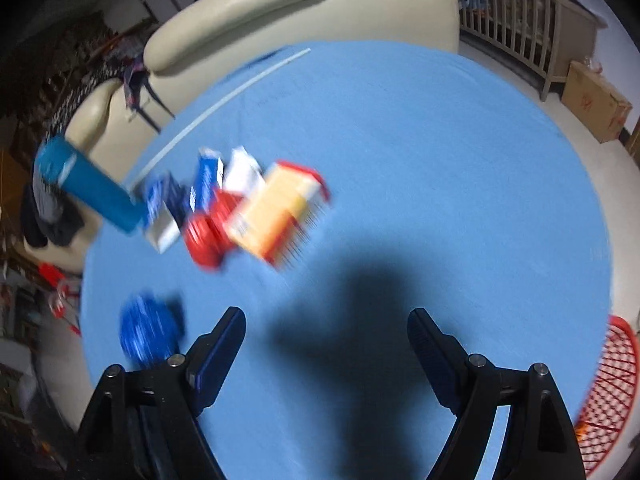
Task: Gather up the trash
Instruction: 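Grasp the blue bag with the left gripper while the right grasps the medicine box, then carry the medicine box over the red basket with the right gripper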
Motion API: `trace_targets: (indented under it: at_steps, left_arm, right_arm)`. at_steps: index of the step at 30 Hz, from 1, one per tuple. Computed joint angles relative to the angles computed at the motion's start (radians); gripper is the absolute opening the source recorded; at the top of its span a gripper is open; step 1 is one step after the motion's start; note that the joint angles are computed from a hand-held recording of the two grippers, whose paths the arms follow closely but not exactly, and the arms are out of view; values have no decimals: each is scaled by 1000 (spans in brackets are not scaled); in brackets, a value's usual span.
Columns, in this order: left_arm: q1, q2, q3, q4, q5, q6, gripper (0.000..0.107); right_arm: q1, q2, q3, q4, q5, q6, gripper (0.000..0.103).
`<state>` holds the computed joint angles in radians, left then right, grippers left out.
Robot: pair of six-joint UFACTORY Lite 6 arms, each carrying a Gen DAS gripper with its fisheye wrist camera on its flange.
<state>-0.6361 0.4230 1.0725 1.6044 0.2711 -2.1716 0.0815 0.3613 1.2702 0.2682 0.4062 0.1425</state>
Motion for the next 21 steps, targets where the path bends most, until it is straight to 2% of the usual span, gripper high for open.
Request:
trace_targets:
  at_steps: [2, 6, 9, 10, 11, 12, 15, 21]
  left_arm:
    - [0, -18, -27, 54, 0, -48, 22]
    - [11, -29, -49, 150, -13, -137, 22]
    - [6, -26, -50, 175, -7, -157, 22]
    - [6, -23, -48, 179, -5, -158, 22]
    - [6, -25, -51, 191, -4, -167, 22]
    - [8, -27, -54, 205, -5, -178, 22]
    - [1, -26, -55, 199, 6, -173, 22]
    - [-35, -33, -39, -14, 38, 20, 22]
  right_arm:
    - [27, 125, 168, -28, 40, 75, 85]
    - [90, 375, 506, -264, 144, 359, 85]
    - [100, 507, 649, -277, 223, 387, 85]
    - [103, 528, 662, -276, 232, 378, 73]
    - [104, 532, 646, -272, 224, 365, 54]
    - [104, 507, 589, -277, 193, 357, 52]
    - [99, 400, 414, -298, 109, 332, 51]
    - [73, 109, 9, -285, -50, 239, 51]
